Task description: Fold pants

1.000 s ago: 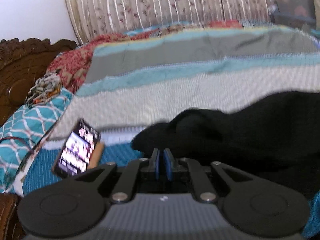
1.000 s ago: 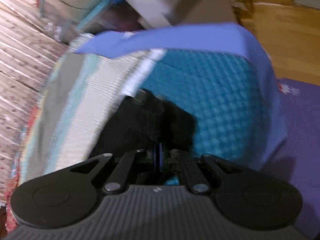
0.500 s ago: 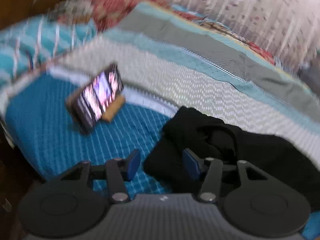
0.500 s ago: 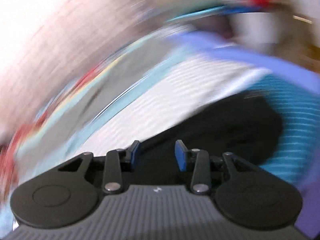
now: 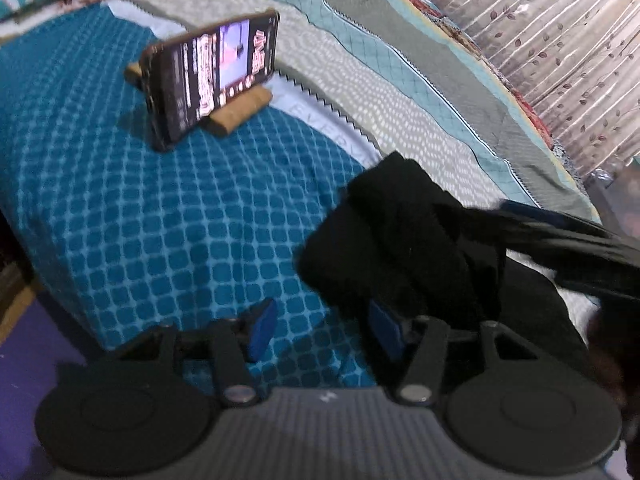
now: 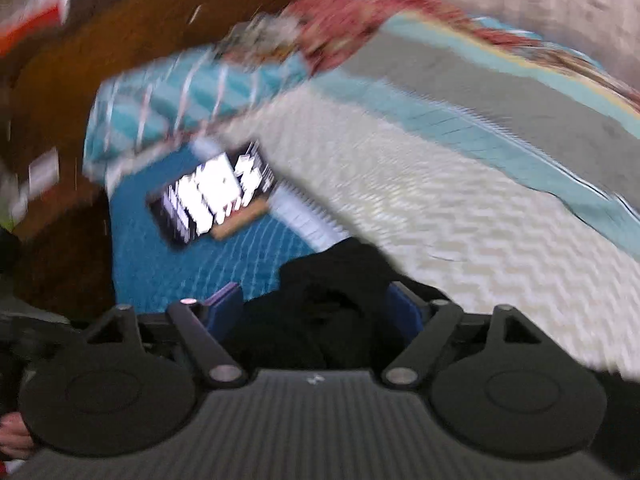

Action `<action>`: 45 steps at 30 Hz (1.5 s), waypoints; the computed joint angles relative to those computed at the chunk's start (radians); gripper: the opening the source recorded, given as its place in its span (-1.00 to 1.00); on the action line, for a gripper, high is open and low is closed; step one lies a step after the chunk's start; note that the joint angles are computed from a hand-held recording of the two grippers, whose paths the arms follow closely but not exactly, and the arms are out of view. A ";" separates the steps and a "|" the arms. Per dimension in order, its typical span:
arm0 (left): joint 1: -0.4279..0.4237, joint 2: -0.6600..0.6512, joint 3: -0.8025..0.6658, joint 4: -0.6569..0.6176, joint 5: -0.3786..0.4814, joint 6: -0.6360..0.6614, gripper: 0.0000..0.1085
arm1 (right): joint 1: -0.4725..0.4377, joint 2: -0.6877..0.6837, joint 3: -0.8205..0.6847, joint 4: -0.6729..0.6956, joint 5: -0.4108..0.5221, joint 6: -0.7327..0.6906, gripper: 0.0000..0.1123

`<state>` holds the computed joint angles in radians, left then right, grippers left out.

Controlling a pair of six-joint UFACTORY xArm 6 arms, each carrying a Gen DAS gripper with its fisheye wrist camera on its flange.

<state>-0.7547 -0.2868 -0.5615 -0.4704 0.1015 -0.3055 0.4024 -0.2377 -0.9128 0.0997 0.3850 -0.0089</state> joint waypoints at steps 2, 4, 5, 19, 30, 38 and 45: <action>-0.018 0.019 -0.013 -0.145 -0.017 0.125 0.04 | 0.001 0.073 -0.038 -0.125 0.039 0.070 0.40; -0.031 0.039 -0.032 -0.256 -0.028 0.229 0.07 | -0.014 0.097 -0.033 -0.156 0.080 0.090 -0.15; -0.033 0.047 -0.041 -0.273 -0.031 0.249 0.07 | -0.020 0.095 -0.028 -0.111 0.087 0.068 -0.44; 0.012 -0.017 -0.015 -0.616 -0.078 0.557 0.13 | 0.060 -0.014 0.112 0.323 0.013 -0.101 -0.65; -0.011 0.104 -0.169 -0.881 0.050 0.779 0.89 | -0.046 -0.075 0.099 0.651 -0.020 -0.379 0.01; -0.036 0.214 -0.258 -0.919 0.028 0.807 0.14 | -0.138 0.220 -0.154 0.702 0.105 -0.355 0.58; -0.091 0.131 -0.198 -0.962 -0.145 0.921 -0.31 | -0.043 0.192 -0.162 0.685 0.043 -0.388 -0.43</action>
<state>-0.8455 -0.1555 -0.7598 -1.4323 -0.0438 0.6156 0.3589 -0.0461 -1.0752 0.7849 0.4280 -0.3965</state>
